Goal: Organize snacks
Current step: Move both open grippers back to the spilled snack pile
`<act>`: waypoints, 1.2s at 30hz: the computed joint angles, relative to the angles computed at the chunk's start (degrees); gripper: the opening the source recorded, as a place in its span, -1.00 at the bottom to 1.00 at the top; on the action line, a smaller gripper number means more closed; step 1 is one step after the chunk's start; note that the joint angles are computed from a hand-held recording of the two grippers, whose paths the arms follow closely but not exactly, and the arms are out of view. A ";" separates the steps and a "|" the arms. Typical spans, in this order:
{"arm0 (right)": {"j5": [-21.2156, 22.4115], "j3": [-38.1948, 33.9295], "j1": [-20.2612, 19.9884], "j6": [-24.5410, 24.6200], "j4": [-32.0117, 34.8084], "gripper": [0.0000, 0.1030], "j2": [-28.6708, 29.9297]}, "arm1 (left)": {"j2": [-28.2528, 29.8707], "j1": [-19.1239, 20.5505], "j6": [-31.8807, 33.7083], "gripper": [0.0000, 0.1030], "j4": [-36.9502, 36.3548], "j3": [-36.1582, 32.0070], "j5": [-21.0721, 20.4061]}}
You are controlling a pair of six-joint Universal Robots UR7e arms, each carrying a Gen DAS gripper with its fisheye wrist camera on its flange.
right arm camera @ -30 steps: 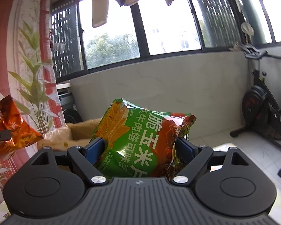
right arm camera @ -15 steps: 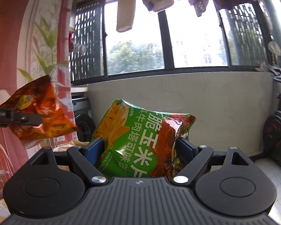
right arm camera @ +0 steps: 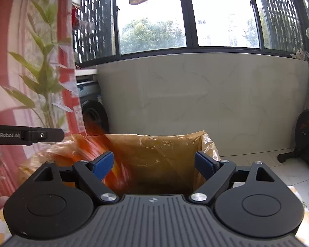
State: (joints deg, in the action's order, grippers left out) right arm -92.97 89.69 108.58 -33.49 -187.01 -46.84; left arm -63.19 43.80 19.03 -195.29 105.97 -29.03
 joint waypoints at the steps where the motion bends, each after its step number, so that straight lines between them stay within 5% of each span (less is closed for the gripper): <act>1: 0.72 1.05 -0.26 0.17 0.17 0.71 -0.94 | -0.78 -0.38 -0.99 0.44 1.27 0.63 0.31; 9: 6.99 13.60 -2.22 1.90 -2.35 0.87 -9.59 | -10.78 -5.18 -10.59 0.44 9.33 11.79 3.07; 19: 5.34 26.89 -3.48 6.42 -7.57 0.88 -15.50 | -25.40 -11.68 -34.13 0.45 29.07 27.50 8.48; 27: 1.13 33.02 -4.28 7.87 -6.65 0.87 -18.04 | -31.54 -11.66 -55.85 0.26 48.97 33.04 5.88; 36: -1.00 34.63 -4.08 9.39 0.82 0.87 -19.79 | -32.00 -11.31 -58.33 0.17 50.27 35.47 1.68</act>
